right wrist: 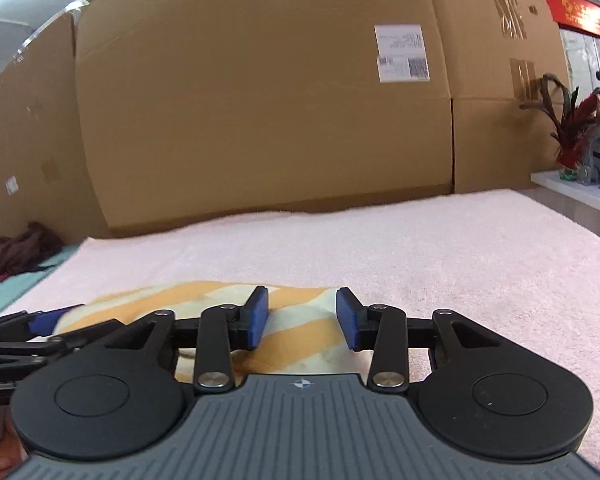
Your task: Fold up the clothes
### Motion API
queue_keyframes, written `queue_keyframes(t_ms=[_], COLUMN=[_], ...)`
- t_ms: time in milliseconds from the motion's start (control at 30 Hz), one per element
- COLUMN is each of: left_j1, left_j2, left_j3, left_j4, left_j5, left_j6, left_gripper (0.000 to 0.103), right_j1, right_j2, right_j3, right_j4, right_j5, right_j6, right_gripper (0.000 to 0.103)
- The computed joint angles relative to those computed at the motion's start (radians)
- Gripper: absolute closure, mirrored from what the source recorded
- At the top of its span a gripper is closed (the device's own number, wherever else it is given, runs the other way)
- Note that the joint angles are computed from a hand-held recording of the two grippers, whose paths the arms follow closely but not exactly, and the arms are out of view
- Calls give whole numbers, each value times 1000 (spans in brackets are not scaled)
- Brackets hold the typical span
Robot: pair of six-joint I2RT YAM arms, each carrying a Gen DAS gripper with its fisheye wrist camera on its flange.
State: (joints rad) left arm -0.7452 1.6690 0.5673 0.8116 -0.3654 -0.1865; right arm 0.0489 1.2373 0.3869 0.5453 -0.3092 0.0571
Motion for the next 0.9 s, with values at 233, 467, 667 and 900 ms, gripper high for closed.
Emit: queue_keyframes(t_ms=[233, 467, 667, 900], left_j1=[5, 21, 16, 159], left_j2=[-31, -52, -135, -264], left_j3=[-35, -86, -124, -146], left_j4=[-4, 30, -14, -179], left_j5=[25, 79, 71, 317], left_j6=[-35, -84, -68, -310], left_gripper=[19, 16, 14, 15], right_j1=[-75, -107, -182, -314], right_j2=[-2, -22, -121, -102], right_j3=[-33, -141, -143, -53], right_j4=[-4, 116, 84, -84], right_j5=[-97, -148, -207, -320], right_j6=[-3, -45, -23, -25], right_gripper=[53, 53, 52, 52])
